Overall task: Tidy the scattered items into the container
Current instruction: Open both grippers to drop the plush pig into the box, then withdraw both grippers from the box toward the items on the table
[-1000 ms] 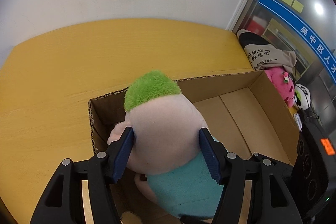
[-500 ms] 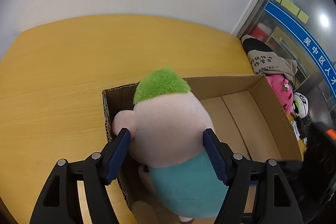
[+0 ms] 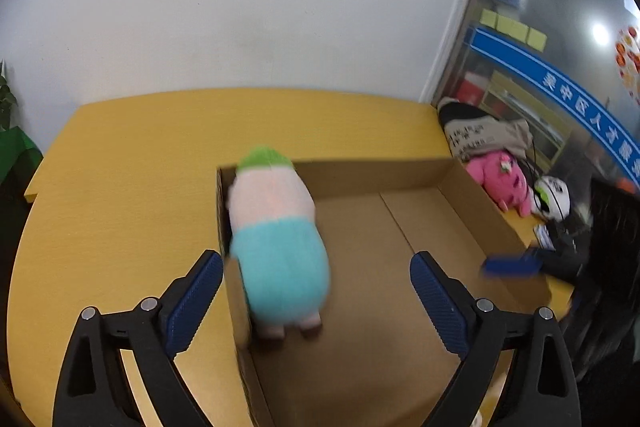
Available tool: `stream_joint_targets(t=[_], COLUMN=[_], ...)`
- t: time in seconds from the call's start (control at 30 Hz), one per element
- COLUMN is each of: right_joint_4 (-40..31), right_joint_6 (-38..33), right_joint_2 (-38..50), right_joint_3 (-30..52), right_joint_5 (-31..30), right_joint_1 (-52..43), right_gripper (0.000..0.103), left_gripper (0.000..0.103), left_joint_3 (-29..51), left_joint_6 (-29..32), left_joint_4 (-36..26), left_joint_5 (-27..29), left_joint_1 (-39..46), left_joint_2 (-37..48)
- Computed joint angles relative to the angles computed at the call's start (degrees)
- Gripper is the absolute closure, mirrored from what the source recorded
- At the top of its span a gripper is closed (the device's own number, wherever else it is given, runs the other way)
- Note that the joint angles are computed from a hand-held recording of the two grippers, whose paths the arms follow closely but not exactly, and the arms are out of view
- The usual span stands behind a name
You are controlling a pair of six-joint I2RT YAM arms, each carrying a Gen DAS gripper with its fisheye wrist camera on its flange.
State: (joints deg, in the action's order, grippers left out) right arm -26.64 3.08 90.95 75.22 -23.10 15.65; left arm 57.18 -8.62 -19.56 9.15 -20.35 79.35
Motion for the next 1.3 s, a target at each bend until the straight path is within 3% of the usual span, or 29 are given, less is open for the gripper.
stream_joint_targets(t=[0.1, 0.17, 0.23, 0.37, 0.67, 0.77, 0.9, 1.03, 1.1, 1.2, 1.3], right_joint_4=[0.65, -3.74, -10.58, -13.2, -14.94, -14.06, -11.74, -13.45, -14.47, -14.95, -13.66], right_joint_6=[-1.7, -4.78, -6.76, -10.14, -15.46, -13.61, -11.58, -9.96, -8.9, -6.62, -3.38], right_joint_2=[-13.98, -19.53, -23.98, -27.6, -35.64, -38.94, -46.37, -55.04, -58.5, -62.83, -63.93], right_joint_3=[-13.63, -19.64, -21.27, -28.12, -32.59, -34.1, -37.65, -40.22, -41.9, -44.52, -46.3], right_joint_5=[0.69, -1.04, -1.55, -4.37, -5.43, -3.22, -0.05, -1.85, -0.75, 6.46, 13.59], right_joint_1=[-3.92, -8.33, -12.51, -20.76, -28.95, -27.63, -24.39, -25.79, -25.27, -18.94, -11.48], right_gripper=[0.023, 0.023, 0.023, 0.023, 0.024, 0.023, 0.023, 0.022, 0.022, 0.022, 0.022], left_gripper=[0.006, 0.006, 0.008, 0.015, 0.017, 0.016, 0.001, 0.0, 0.0, 0.0, 0.0], left_joint_3=[-7.92, -11.95, -14.59, -19.44, -24.2, -24.76, -26.19, -25.42, -23.98, -21.51, -19.59], left_joint_6=[-2.13, -4.05, -6.3, -11.85, -18.3, -21.51, -28.16, -37.74, -42.5, -50.62, -55.39], left_joint_4=[0.95, 1.86, 2.37, 5.09, 2.91, 2.81, 2.02, -2.94, -5.51, -7.36, -6.79], left_joint_5=[-0.97, -1.16, -0.7, 1.98, -7.6, -15.71, -31.73, -49.18, -55.06, -61.07, -62.64], left_joint_1=[-3.38, -4.87, -5.67, -7.37, -18.18, -22.24, -31.87, -46.58, -52.86, -61.19, -64.88], left_joint_2=[-5.72, -7.1, -7.01, -6.28, -12.61, -14.52, -20.59, -21.73, -19.18, -11.75, -5.85])
